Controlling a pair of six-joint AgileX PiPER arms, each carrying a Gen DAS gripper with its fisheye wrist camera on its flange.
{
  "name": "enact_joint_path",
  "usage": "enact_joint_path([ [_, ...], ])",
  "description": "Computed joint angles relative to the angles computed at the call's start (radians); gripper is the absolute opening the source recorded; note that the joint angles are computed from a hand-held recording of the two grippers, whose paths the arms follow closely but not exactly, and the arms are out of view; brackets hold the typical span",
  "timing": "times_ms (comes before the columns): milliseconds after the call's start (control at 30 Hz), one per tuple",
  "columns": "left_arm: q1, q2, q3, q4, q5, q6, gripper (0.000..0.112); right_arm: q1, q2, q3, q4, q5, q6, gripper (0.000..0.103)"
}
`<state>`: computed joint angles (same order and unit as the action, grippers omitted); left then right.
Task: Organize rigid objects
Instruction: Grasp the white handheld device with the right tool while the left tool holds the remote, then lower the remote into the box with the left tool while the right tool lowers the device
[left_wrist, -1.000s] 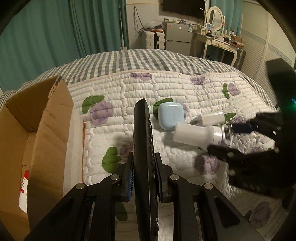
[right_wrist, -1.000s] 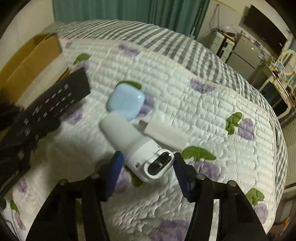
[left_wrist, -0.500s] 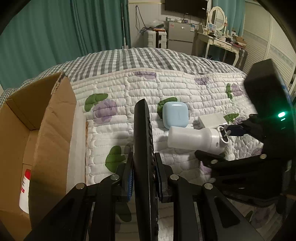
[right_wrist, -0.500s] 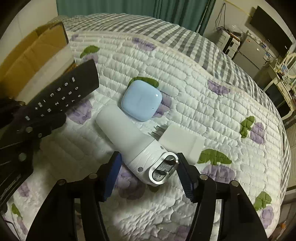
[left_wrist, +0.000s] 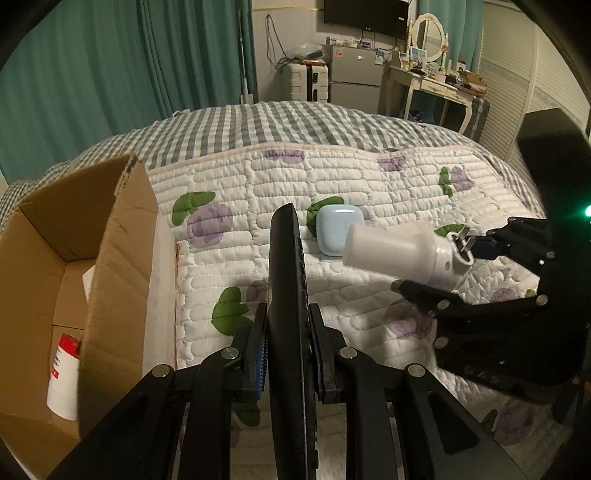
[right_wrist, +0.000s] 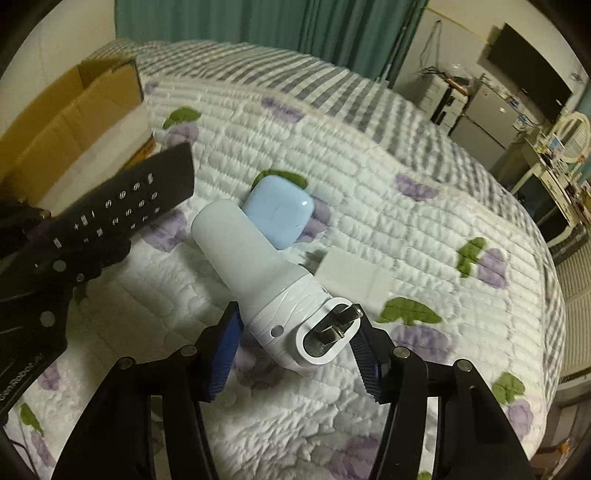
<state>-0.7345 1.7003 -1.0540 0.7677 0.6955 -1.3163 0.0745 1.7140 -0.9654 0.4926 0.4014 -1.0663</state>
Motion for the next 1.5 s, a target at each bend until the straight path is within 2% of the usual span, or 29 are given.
enact_joint_path([
  [267, -0.045, -0.111, 0.010, 0.012, 0.055, 0.003, 0.020, -0.065, -0.158, 0.046, 0.049, 0.035, 0.008, 0.057],
  [400, -0.071, -0.212, 0.013, 0.034, 0.110, 0.030, 0.020, -0.062, -0.252, 0.052, 0.007, 0.043, 0.078, 0.057],
  [500, -0.054, -0.293, 0.027, 0.014, 0.114, 0.086, 0.020, -0.057, -0.328, 0.055, -0.018, 0.078, 0.157, 0.057],
  [667, 0.026, -0.444, 0.051, -0.068, 0.122, 0.258, 0.020, 0.054, -0.442, 0.047, -0.267, 0.105, 0.468, 0.057],
  [833, 0.191, -0.557, 0.090, -0.195, 0.099, 0.477, 0.020, 0.235, -0.509, 0.002, -0.525, 0.150, 0.788, 0.057],
  [1033, 0.399, -0.611, 0.172, -0.302, 0.030, 0.685, 0.020, 0.465, -0.476, -0.068, -0.764, 0.195, 1.090, 0.057],
  [1167, 0.536, -0.598, 0.222, -0.382, -0.040, 0.824, 0.020, 0.578, -0.410, -0.109, -0.860, 0.199, 1.214, 0.057],
  [1333, 0.704, -0.517, 0.277, -0.522, -0.149, 1.007, 0.020, 0.642, -0.327, -0.142, -0.900, 0.180, 1.275, 0.057],
  [1500, 0.761, -0.444, 0.307, -0.576, -0.200, 1.078, 0.020, 0.662, -0.235, -0.166, -0.910, 0.150, 1.298, 0.057],
])
